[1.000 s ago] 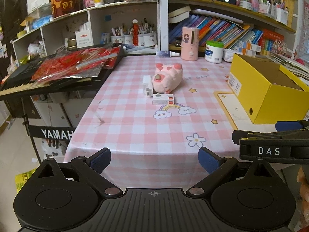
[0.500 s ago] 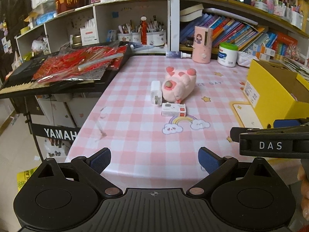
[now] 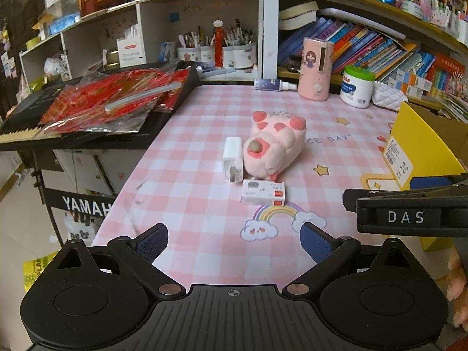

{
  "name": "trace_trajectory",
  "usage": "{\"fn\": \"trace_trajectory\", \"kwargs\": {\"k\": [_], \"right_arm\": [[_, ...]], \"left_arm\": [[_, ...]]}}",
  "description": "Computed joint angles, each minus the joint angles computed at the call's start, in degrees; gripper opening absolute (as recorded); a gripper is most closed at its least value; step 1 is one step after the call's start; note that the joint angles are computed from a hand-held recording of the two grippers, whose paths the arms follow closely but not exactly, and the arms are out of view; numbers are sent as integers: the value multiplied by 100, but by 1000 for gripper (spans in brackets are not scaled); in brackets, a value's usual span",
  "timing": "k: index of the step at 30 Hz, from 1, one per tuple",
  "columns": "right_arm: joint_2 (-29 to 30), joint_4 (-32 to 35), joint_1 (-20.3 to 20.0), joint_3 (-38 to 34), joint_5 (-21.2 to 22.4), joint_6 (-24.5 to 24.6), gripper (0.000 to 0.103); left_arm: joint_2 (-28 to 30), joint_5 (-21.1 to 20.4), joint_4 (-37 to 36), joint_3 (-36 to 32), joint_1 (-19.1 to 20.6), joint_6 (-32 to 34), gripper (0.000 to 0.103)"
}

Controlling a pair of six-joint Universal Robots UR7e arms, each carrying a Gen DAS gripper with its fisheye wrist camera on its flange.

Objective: Organize objects
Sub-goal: 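Grasp the small white card box with the left gripper while the right grasps the pink paw plush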

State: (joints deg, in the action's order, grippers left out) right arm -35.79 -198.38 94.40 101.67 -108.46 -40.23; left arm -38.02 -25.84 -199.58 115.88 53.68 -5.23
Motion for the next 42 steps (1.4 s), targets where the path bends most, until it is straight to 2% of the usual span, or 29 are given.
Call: {"fn": "trace_trajectory", "kwargs": {"k": [14,19,23,33,37,40,41,42], "right_arm": [[220,699,-18,-792,292,-58,93],[309,1105,-22,-1107,400,24,92],[373,1559,-12,-1394,545,173,92],[677,2072,19,-2015,505,97,92],[776,2268,13,-2242,486,84,92],[840,2401,10,-2378,516,43,95],[868,2437,8,-2430,544,30,96],[898,2472,9,-2482,570,28,97]], "left_arm": [[221,-134,-157,-646,221,486,97],[288,-224,-75,-852,311,582,96],[356,-345,256,-1079,419,600,96],[602,-811,1411,-1749,841,235,86],[715,-868,1820,-1987,948,125,84],[834,-820,1565,-2059,954,338,84],[854,-812,1534,-2076,953,356,82],[876,-824,1408,-2071,952,444,75]]}}
